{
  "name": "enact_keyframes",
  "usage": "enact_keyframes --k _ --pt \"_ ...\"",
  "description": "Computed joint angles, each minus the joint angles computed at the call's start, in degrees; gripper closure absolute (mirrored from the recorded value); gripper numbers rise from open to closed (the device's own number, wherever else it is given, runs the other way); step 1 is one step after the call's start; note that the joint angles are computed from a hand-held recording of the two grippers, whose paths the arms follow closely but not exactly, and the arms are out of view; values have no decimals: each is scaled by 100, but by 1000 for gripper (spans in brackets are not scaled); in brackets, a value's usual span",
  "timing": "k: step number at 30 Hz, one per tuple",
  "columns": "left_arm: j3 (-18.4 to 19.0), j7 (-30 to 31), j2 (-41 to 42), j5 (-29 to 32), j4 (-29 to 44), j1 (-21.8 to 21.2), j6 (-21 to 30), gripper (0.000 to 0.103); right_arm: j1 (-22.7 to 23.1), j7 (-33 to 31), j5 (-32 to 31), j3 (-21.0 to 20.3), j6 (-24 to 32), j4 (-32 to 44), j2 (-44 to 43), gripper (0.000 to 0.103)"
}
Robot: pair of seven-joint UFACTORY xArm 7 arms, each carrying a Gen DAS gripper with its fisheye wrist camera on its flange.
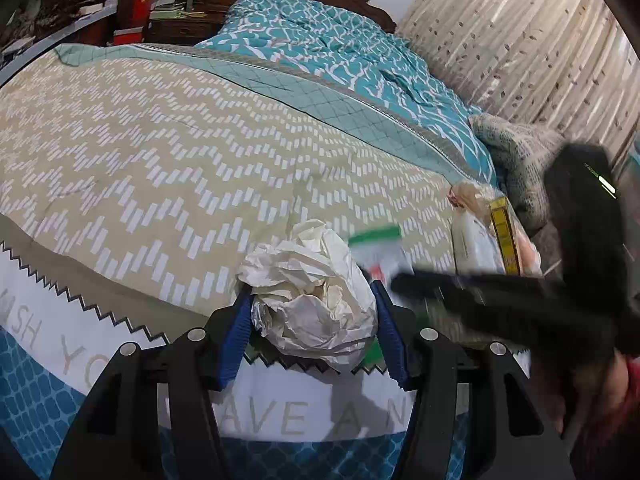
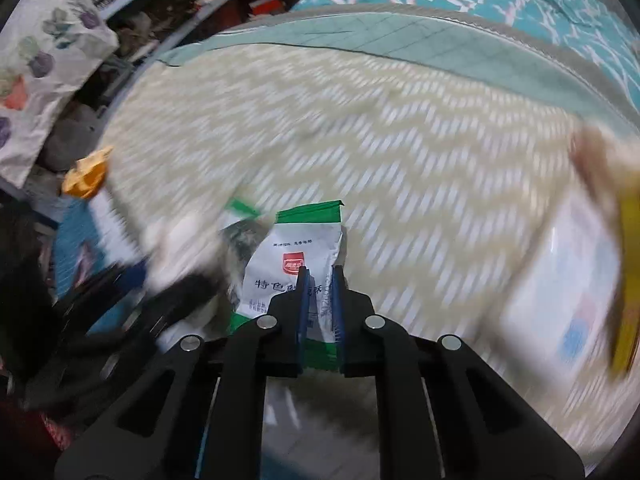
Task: Collect trash
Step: 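Grasp the crumpled white tissue with the left tool while the right grasps the green-and-white packet, then carry the tissue and packet over the beige bin and open both tools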
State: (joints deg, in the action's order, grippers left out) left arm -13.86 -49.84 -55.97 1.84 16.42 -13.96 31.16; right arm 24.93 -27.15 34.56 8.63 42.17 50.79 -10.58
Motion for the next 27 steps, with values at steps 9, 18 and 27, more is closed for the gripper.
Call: enact_keyframes --k 9,18,27 --pt "-511 68 74 23 217 -851 474 49 -62 67 891 -796 -102 -2582 -2976 93" --pt "-692 278 1597 -300 949 -1756 -484 51 -1893 785 -323 -2270 988 -4005 -5884 93" --pt "-1094 532 4346 519 3205 -1680 -769 52 -3597 90 -715 -3714 1532 -3873 -5916 94"
